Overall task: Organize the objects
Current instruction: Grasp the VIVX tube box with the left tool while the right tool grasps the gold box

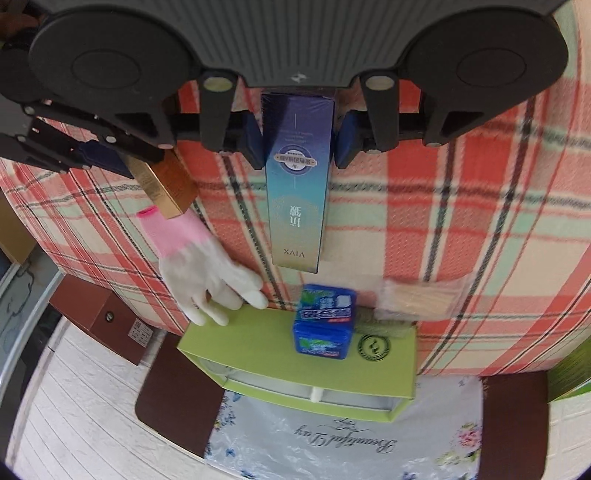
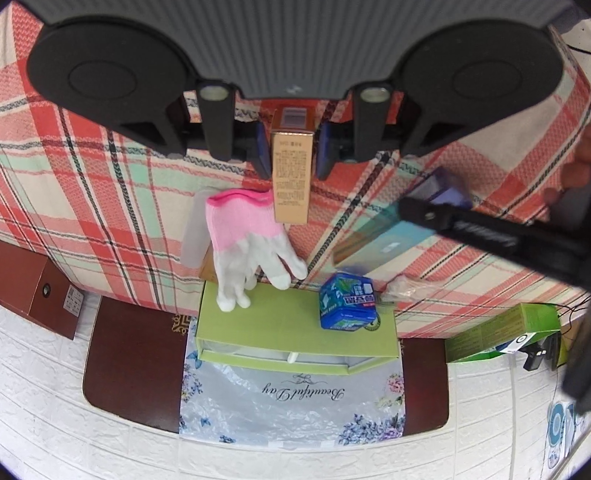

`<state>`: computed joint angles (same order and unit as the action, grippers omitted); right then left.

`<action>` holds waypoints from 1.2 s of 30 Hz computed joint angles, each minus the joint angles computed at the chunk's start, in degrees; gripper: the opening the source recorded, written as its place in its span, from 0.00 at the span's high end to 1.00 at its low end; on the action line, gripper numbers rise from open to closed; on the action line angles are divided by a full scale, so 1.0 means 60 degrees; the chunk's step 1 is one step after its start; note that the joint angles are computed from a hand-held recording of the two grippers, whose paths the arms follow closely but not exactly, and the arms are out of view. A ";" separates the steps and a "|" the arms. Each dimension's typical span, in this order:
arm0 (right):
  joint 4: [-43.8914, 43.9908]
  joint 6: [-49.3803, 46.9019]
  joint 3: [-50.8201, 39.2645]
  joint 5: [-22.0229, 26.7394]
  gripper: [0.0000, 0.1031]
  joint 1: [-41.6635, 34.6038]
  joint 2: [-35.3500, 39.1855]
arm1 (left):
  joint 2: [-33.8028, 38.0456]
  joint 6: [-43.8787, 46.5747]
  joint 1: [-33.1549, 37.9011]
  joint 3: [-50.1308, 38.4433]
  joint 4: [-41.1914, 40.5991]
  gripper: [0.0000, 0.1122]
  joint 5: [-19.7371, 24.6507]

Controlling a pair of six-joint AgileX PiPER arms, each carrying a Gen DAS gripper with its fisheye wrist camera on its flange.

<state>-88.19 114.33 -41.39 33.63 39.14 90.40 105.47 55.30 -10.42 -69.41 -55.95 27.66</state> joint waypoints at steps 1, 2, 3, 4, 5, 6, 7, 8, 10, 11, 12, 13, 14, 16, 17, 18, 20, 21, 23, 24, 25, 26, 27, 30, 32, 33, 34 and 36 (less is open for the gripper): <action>0.0138 -0.0118 -0.0070 -0.0064 0.77 -0.0035 0.0061 | -0.0065 0.0035 0.0068 0.0075 -0.0095 0.62 -0.0008; 0.0102 -0.0089 -0.0066 -0.0089 0.77 -0.0018 0.0078 | -0.0143 0.0290 0.0105 0.0199 -0.0395 0.62 -0.0116; -0.0029 -0.0021 -0.0003 -0.0143 0.77 0.0024 0.0040 | -0.0180 0.0500 0.0117 0.0249 -0.0605 0.60 -0.0195; -0.0117 -0.0029 0.0044 -0.0217 0.77 0.0065 -0.0001 | -0.0173 0.0548 0.0105 0.0193 -0.0611 0.56 -0.0213; -0.0137 -0.0079 0.0055 -0.0221 0.77 0.0135 -0.0006 | -0.0120 0.0455 0.0062 0.0081 -0.0498 0.53 -0.0227; -0.0093 -0.0150 0.0030 -0.0139 0.77 0.0242 0.0023 | -0.0059 0.0364 0.0003 -0.0027 -0.0396 0.52 -0.0266; -0.0066 -0.0182 -0.0007 -0.0064 0.77 0.0334 0.0059 | 0.0033 0.0346 -0.0065 -0.0159 -0.0313 0.52 -0.0273; -0.0104 -0.0151 -0.0038 -0.0087 0.77 0.0354 0.0087 | 0.0140 0.0238 -0.0140 -0.0313 -0.0130 0.52 -0.0257; -0.0235 0.0015 -0.0041 -0.0133 0.77 0.0389 0.0127 | 0.0366 -0.0396 -0.0316 -0.0637 0.0610 0.51 -0.0272; -0.0225 0.0028 -0.0067 -0.0147 0.77 0.0396 0.0161 | 0.0458 -0.0363 -0.0344 -0.0687 0.0596 0.51 -0.0295; -0.0203 -0.0019 -0.0088 -0.0194 0.77 0.0381 0.0177 | 0.0527 -0.0196 -0.0347 -0.0671 0.0406 0.51 -0.0346; -0.0200 -0.0049 -0.0096 -0.0175 0.77 0.0405 0.0182 | 0.0557 -0.0087 -0.0351 -0.0633 0.0266 0.53 -0.0399; -0.0172 -0.0111 -0.0090 -0.0162 0.77 0.0428 0.0165 | 0.0507 0.0069 -0.0352 -0.0522 0.0133 0.55 -0.0495; -0.0119 -0.0123 -0.0061 -0.0144 0.77 0.0493 0.0103 | 0.0396 0.0044 -0.0261 -0.0453 0.0206 0.62 -0.0321; -0.0100 -0.0126 -0.0037 -0.0142 0.77 0.0530 0.0067 | 0.0336 0.0105 -0.0151 -0.0388 0.0070 0.62 -0.0118; -0.0081 -0.0131 -0.0009 -0.0153 0.77 0.0568 0.0027 | 0.0220 0.0131 -0.0069 -0.0246 0.0009 0.62 -0.0001; -0.0021 -0.0189 0.0026 -0.0120 0.77 0.0683 -0.0021 | -0.0114 0.0542 0.0061 0.0214 -0.0182 0.62 0.0061; 0.0046 -0.0277 0.0025 -0.0135 0.77 0.0720 -0.0035 | -0.0303 0.0830 0.0134 0.0510 -0.0385 0.62 0.0076; 0.0051 -0.0275 0.0062 -0.0116 0.77 0.0808 -0.0078 | -0.0595 0.1349 0.0279 0.0988 -0.0817 0.62 0.0135; 0.0093 -0.0326 0.0055 -0.0140 0.77 0.0817 -0.0083 | -0.0691 0.1524 0.0310 0.1157 -0.1017 0.62 0.0086; 0.0090 -0.0335 0.0045 -0.0146 0.77 0.0821 -0.0078 | -0.0733 0.1687 0.0319 0.1260 -0.1222 0.59 0.0007; 0.0061 -0.0330 0.0032 -0.0149 0.76 0.0814 -0.0066 | -0.0724 0.1696 0.0309 0.1247 -0.1249 0.56 -0.0032; 0.0083 -0.0383 -0.0007 -0.0177 0.76 0.0787 -0.0038 | -0.0686 0.1605 0.0273 0.1169 -0.1179 0.53 -0.0093; 0.0247 -0.0618 -0.0169 -0.0232 0.73 0.0719 0.0112 | -0.0491 0.0808 0.0040 0.0686 -0.0397 0.48 -0.0290; 0.0514 -0.0868 -0.0316 -0.0283 0.72 0.0643 0.0251 | -0.0304 0.0651 -0.0055 0.0384 -0.0132 0.49 -0.0260; 0.0735 -0.1036 -0.0419 -0.0337 0.72 0.0574 0.0326 | -0.0201 0.0341 -0.0062 0.0174 0.0259 0.57 -0.0050; 0.0922 -0.1194 -0.0509 -0.0457 0.72 0.0483 0.0388 | -0.0159 0.0212 -0.0047 0.0084 0.0397 0.62 0.0112; 0.1322 -0.1613 -0.0693 -0.0698 0.72 0.0320 0.0500 | -0.0285 0.0512 -0.0014 0.0280 0.0085 0.63 0.0091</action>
